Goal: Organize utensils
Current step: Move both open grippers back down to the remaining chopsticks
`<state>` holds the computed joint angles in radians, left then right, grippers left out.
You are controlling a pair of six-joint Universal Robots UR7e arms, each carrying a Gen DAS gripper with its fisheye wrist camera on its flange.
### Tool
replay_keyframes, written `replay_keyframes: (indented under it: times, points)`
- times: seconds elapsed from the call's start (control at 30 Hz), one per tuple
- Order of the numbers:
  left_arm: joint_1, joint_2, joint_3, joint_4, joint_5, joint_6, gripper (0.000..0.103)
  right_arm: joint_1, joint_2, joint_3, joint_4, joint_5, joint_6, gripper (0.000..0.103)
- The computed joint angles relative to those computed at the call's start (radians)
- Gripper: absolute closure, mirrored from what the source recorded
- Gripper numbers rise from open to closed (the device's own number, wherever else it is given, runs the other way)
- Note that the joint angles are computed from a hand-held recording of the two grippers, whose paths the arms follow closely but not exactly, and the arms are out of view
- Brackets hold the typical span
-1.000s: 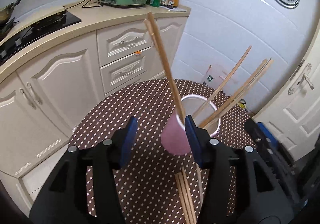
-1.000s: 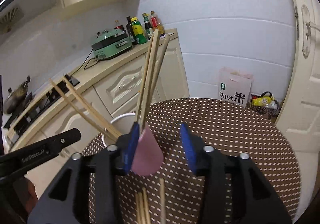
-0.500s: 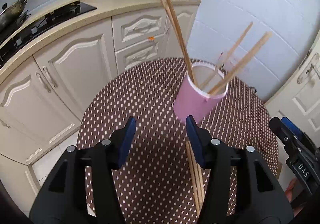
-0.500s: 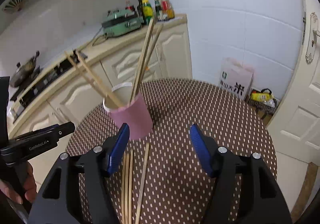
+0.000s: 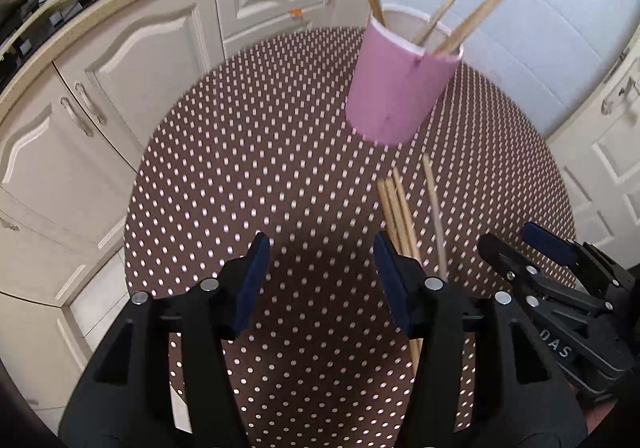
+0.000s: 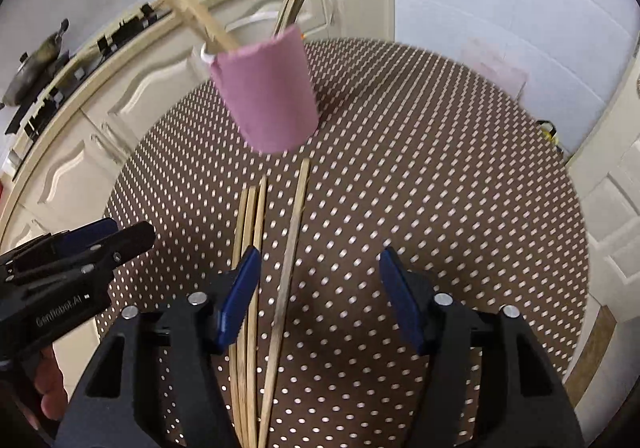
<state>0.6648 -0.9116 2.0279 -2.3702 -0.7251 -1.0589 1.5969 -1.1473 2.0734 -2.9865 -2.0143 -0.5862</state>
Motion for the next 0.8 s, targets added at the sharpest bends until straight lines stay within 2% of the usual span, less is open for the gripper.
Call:
replay_keyframes:
  times: [0.2, 0.3, 0.37, 0.5, 0.8]
  points:
    - [0.024, 0.005, 0.012, -0.016, -0.041, 0.001, 0.049, -0.002, 0.056, -0.016, 0.023, -0.054, 0.002, 0.068]
    - [0.031, 0.008, 0.015, -0.023, -0.051, 0.003, 0.046, -0.001, 0.078, -0.024, 0.028, -0.074, 0.005, 0.074]
    - [0.034, 0.01, 0.016, -0.031, -0.061, 0.008, 0.046, -0.002, 0.082, -0.021, 0.025, -0.059, 0.002, 0.076]
    - [0.042, 0.021, 0.008, -0.036, -0.072, 0.021, 0.045, 0.009, 0.1, -0.012, 0.022, -0.064, -0.018, 0.096]
    - [0.049, 0.07, -0.038, -0.041, -0.095, 0.05, 0.042, -0.013, 0.069, -0.021, 0.081, -0.038, 0.004, 0.099]
